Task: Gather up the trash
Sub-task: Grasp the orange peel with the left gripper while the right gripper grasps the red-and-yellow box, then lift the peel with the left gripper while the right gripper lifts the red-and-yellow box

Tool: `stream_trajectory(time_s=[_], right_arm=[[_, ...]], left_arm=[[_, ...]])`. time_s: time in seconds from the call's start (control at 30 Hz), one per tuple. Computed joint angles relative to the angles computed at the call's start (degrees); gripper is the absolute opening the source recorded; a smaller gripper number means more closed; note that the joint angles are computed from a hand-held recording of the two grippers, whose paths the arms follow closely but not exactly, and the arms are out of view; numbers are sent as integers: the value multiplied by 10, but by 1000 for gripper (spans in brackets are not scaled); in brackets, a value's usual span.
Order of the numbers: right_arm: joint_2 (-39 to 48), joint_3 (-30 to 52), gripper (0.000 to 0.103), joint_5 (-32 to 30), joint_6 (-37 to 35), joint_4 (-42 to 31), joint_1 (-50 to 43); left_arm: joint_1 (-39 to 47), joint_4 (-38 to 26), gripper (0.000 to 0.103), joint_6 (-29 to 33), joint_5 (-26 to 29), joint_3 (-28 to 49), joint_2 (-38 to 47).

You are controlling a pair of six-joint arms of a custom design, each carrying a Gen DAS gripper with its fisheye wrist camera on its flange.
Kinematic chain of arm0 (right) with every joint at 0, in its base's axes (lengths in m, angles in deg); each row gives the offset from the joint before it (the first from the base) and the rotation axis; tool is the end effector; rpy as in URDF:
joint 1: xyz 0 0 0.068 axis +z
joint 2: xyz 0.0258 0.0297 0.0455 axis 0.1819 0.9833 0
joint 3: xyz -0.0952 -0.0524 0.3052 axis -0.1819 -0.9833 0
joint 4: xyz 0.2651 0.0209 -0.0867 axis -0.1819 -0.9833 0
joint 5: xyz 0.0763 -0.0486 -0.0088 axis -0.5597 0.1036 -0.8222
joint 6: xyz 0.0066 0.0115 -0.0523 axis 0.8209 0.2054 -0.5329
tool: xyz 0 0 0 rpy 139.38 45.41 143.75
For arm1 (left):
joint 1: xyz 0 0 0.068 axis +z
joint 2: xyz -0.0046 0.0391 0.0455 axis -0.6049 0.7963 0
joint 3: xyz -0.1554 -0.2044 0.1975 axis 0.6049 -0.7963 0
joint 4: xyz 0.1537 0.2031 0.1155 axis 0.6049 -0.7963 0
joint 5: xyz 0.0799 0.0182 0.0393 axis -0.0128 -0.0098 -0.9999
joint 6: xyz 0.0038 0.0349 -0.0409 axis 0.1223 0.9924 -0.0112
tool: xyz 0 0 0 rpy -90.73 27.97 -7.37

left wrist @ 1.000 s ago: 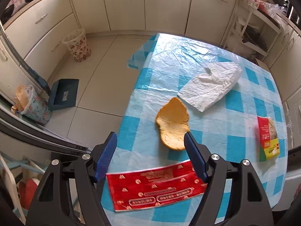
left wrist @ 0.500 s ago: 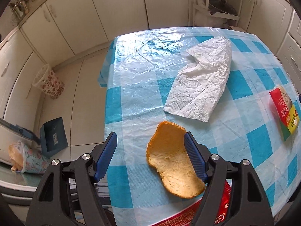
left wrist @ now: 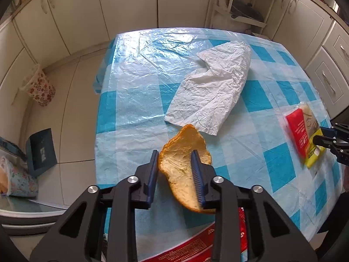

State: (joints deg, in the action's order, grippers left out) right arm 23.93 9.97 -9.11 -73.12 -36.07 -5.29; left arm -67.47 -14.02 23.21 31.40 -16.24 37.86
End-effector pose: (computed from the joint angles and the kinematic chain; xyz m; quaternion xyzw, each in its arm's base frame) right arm 0.2982 -0.0660 0.1760 -0.3281 0.9083 0.1842 0.1830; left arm 0.1963 -0.1041 0.1891 -0.1012 0.9706 -0.0024 0.2183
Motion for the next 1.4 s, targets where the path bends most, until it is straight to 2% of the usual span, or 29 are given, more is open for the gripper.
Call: stream_trajectory(time_s=[0.13, 0.23, 0.47, 0.63, 0.9, 1.4], right_arm=[[-6, 3, 9, -13, -19, -7, -11], [-13, 7, 6, -27, -28, -15, -18], [-20, 18, 6, -46, -30, -21, -31], [-20, 19, 6, -46, -32, -15, -35], [-20, 20, 6, -45, -36, -13, -38], [-13, 15, 6, -25, -41, -4, -35]], left_arm=[[-22, -14, 11, -30, -7, 2, -31], [-49, -20, 8, -45, -16, 10, -43], [-115, -29, 6, -72, -43, 45, -30], [-154, -54, 6, -78, -70, 83, 20], [-174, -71, 6, -63, -60, 115, 102], [-241, -154, 6, -108, -152, 191, 174]])
